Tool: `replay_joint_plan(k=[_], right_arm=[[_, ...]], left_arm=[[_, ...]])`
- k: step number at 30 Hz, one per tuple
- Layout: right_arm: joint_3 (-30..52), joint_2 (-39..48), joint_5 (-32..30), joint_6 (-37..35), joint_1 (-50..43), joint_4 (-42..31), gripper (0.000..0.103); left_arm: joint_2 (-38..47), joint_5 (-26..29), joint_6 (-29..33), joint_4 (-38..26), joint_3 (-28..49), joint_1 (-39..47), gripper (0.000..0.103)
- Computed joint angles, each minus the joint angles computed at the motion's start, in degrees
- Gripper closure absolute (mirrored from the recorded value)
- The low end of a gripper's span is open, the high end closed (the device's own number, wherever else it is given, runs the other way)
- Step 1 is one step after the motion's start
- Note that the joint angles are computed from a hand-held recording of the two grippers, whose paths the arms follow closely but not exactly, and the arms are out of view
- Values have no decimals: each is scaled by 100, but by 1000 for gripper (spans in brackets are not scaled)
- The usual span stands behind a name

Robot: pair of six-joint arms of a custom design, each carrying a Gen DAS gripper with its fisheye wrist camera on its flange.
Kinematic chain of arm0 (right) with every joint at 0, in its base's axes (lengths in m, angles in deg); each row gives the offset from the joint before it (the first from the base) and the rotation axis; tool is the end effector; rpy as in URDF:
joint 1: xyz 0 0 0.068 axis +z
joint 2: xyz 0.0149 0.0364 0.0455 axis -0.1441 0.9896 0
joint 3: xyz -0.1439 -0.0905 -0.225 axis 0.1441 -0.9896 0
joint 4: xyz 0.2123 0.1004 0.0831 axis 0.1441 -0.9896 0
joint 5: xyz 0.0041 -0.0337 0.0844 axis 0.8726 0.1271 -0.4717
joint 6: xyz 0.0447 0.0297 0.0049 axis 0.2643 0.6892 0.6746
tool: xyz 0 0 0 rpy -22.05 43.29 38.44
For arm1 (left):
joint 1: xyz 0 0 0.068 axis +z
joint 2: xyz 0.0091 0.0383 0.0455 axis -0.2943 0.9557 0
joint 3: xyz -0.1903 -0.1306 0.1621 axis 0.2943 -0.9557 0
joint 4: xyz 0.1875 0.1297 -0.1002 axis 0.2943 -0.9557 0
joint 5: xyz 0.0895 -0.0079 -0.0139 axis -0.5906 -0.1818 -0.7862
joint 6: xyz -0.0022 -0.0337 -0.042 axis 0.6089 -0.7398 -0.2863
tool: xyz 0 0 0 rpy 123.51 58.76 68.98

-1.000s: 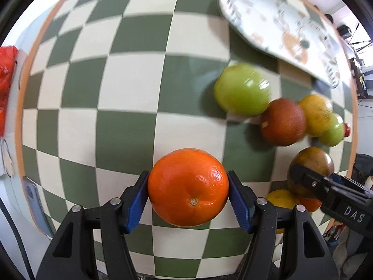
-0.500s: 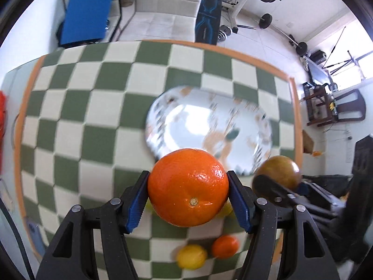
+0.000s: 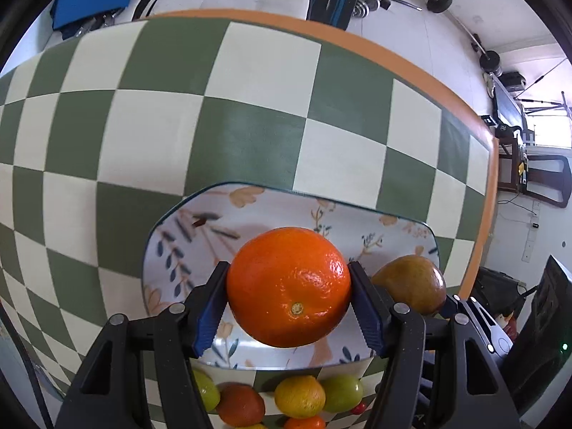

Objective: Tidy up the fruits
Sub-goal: 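Carry the orange and red apple onto the floral plate and release both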

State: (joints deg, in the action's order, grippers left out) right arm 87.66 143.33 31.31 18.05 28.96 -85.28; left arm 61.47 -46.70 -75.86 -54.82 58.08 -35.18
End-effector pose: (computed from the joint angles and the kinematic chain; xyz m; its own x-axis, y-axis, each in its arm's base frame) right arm 0.1769 0.1412 0.1410 -0.9884 0.1506 -0.0211 0.1412 0.9604 0.2403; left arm 0.2406 -0.0886 0.1640 -0.9821 0.0724 0.1736 0.0304 0.9719 -0.2335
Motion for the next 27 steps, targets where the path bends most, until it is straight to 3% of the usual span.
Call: replay_joint_plan(k=[7, 8, 9, 10, 11, 17, 22, 27], right_arm=[[149, 586, -321, -453, -468, 144, 33], [181, 687, -382, -480, -497, 130, 29], [176, 715, -395, -464, -518, 129, 24], [128, 666, -433, -451, -553, 180, 15], [99, 597, -431, -423, -575, 174, 13], [45, 124, -215, -227, -518, -150, 12], [41, -577, 394, 300, -43, -772, 12], [22, -1191, 852, 1110, 704, -1403, 12]], left_arm=[[417, -27, 8, 107, 81, -159, 40], [431, -51, 8, 137, 73, -172, 33], [396, -8, -2, 182, 48, -154, 16], [357, 24, 7, 187, 51, -128, 10], [299, 11, 3, 198, 57, -132, 8], [-203, -538, 64, 66, 125, -257, 8], [-1231, -1450, -41, 10, -245, -543, 8], [-2490, -1952, -236, -362, -743, -706, 8]])
